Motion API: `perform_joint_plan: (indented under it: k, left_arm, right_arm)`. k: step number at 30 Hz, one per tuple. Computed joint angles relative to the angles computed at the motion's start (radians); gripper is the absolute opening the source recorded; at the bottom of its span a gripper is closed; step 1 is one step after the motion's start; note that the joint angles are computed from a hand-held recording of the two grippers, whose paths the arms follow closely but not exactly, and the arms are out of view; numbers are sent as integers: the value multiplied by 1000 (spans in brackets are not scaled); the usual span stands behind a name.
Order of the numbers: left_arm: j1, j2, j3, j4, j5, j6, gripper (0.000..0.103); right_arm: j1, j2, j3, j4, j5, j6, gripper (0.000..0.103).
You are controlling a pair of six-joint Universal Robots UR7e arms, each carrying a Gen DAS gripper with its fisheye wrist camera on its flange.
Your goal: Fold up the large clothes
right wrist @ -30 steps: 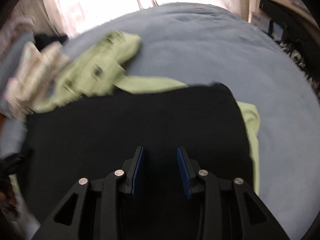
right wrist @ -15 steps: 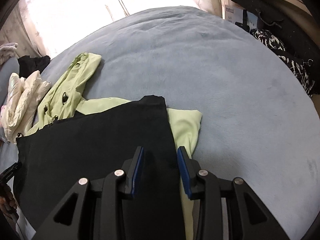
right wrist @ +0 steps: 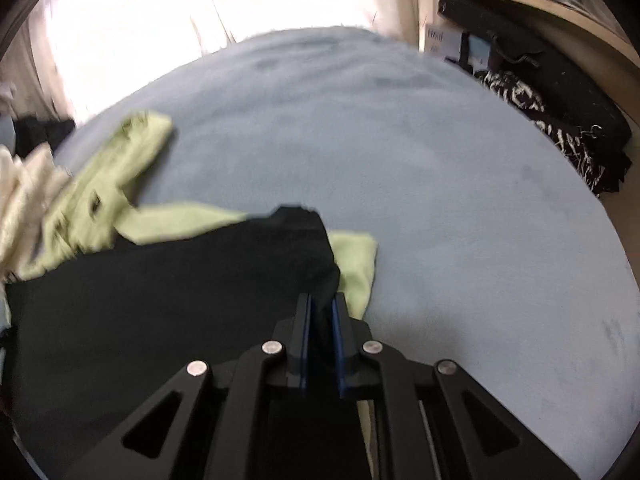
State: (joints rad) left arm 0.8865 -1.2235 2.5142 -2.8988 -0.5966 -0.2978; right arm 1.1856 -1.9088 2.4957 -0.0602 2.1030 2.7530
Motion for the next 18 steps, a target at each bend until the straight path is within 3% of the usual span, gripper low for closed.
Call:
perform_joint_plan:
  k: [2,6,8,10,13,18]
  left_arm:
    - [-9,-10,7,12,0,-18,49]
    - [-22,1,38,-33,69,12,50]
    - [-30,0,60,-54,97,1,49]
    - [-56,-26,85,-60,116,-32,32]
    - [-128,-79,125,-91,86,-35,31]
    - [-247,-118,137,-57,-142,-30,32]
  right_arm:
    - [87,43,-21,-21,108,37,12]
    - [252,37,-20,-87,223,74,16]
    - [362,71,-21,-149,304,62,26]
    - [437,115,-33,-134,301,87,34]
    - [520,236,-79,-50,277,184,34]
    - [634,472,-149,26,198,286,34]
